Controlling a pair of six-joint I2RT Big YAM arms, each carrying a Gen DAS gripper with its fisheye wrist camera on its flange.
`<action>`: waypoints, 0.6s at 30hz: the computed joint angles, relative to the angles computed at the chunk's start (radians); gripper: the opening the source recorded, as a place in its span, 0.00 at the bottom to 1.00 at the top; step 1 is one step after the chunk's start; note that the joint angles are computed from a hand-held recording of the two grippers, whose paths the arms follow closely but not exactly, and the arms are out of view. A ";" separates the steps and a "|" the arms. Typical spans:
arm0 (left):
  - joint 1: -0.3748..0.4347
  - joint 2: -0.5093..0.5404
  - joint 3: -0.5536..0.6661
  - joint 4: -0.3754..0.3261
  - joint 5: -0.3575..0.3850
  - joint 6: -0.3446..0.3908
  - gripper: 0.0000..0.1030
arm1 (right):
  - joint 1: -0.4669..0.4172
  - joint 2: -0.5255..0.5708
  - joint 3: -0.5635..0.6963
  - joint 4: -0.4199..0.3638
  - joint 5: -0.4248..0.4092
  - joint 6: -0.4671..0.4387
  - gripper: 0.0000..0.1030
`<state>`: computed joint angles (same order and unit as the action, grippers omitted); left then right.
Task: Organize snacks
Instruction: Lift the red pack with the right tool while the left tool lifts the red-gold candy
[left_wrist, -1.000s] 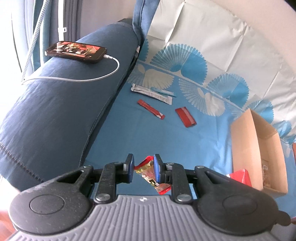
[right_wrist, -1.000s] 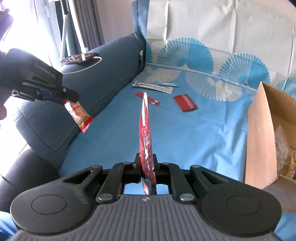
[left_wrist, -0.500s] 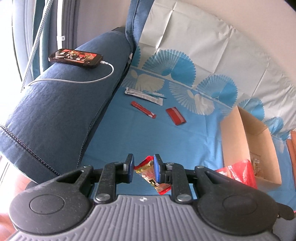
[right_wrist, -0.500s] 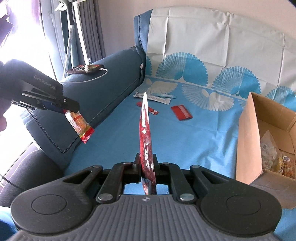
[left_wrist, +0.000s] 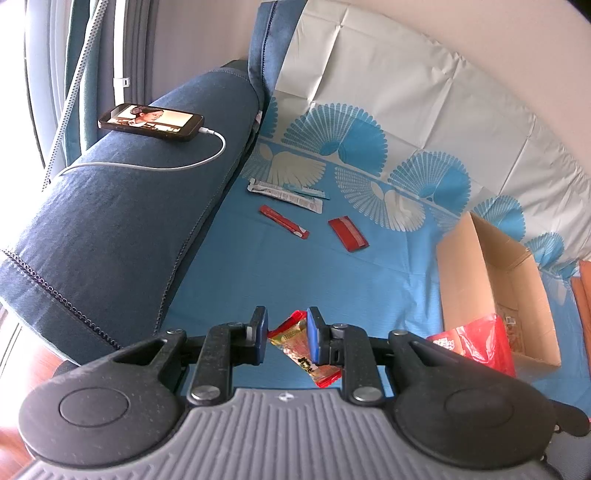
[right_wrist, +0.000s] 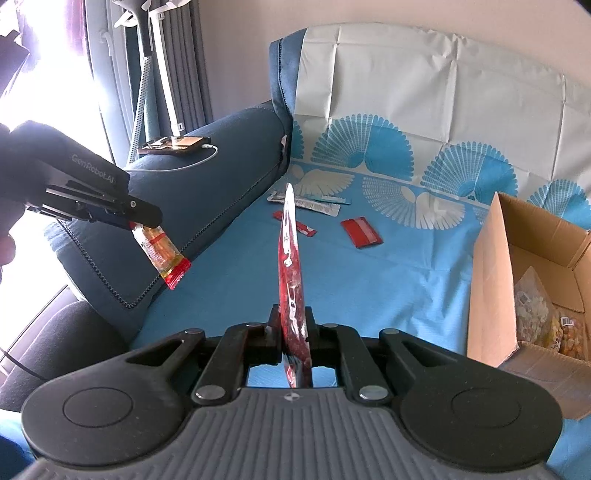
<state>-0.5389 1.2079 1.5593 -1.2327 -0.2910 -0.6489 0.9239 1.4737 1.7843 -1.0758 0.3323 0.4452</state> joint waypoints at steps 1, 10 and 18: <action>0.000 0.000 0.000 0.000 -0.001 0.001 0.24 | 0.000 -0.001 -0.001 0.000 0.001 -0.001 0.09; -0.004 0.007 0.009 -0.010 -0.009 0.005 0.24 | 0.000 0.000 0.000 0.001 0.000 -0.002 0.09; -0.010 0.016 0.017 -0.014 -0.014 0.017 0.24 | -0.002 0.000 0.001 -0.002 -0.006 0.002 0.09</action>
<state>-0.5485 1.2241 1.5765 -1.2466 -0.3046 -0.6319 0.9218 1.4736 1.7856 -1.0781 0.3265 0.4468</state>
